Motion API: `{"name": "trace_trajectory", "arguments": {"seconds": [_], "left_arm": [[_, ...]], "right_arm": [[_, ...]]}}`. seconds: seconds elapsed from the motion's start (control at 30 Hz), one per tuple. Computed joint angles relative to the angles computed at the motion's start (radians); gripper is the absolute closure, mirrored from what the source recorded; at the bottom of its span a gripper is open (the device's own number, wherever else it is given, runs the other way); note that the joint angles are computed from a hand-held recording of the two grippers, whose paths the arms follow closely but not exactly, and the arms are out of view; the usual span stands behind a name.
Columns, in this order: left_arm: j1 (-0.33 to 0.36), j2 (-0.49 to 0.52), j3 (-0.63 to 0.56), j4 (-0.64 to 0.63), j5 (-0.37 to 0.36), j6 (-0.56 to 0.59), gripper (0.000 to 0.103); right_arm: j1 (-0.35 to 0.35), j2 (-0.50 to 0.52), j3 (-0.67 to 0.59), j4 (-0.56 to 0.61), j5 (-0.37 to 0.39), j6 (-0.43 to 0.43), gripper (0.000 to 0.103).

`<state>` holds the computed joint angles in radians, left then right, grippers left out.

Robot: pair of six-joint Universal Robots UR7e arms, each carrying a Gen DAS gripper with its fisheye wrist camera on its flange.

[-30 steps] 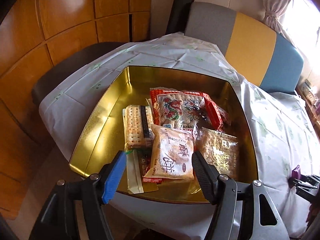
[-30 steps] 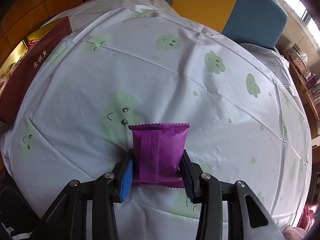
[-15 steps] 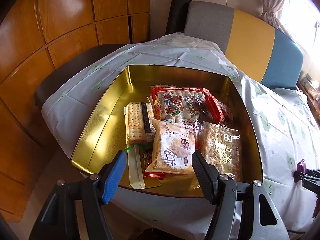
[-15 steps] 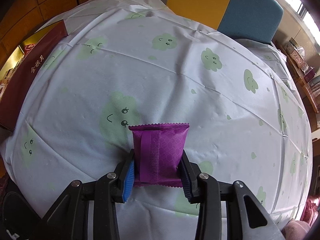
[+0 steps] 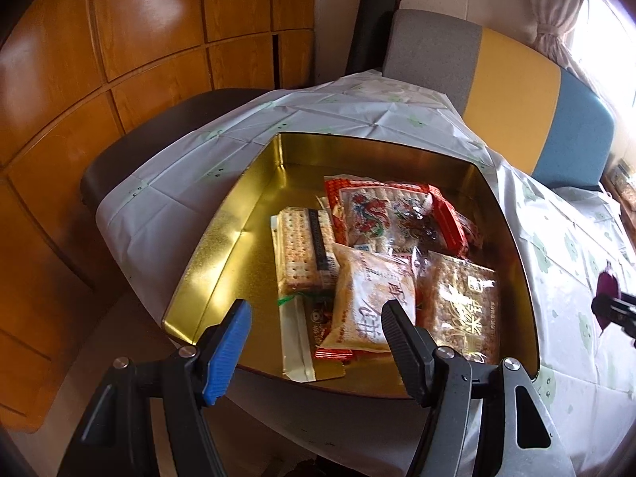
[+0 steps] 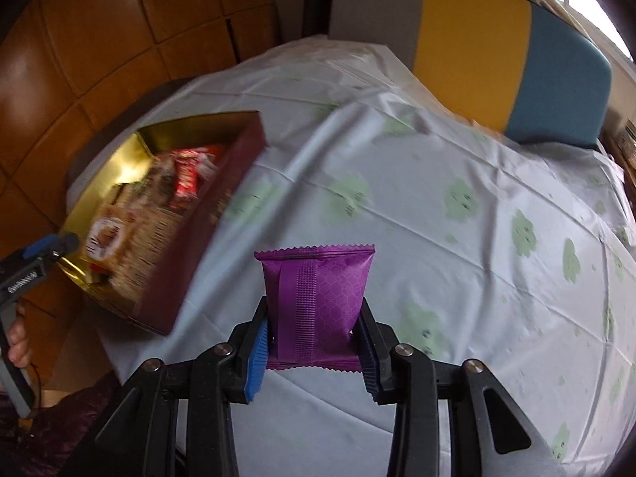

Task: Organize snacks
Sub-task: 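Carry the purple packet into the gold tray and open the right gripper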

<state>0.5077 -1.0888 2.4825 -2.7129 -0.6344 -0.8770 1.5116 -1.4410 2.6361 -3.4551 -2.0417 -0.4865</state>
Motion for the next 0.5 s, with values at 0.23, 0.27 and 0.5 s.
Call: {"name": "trace_trajectory", "arguments": {"seconds": [0.23,0.27,0.5], "left_arm": [[0.016,-0.042,0.011,0.024,0.029,-0.032,0.035],[0.02,-0.047,0.011,0.024,0.028,-0.036,0.035],[0.036,-0.054,0.013,0.014,0.025,-0.037,0.035]], "right_arm": [[0.151,0.169,-0.146,0.074,0.081,0.035,0.064],[0.161,0.199,-0.172,0.083,0.088,0.042,0.064],[0.176,0.366,-0.323,0.129,0.158,0.097,0.059]]}}
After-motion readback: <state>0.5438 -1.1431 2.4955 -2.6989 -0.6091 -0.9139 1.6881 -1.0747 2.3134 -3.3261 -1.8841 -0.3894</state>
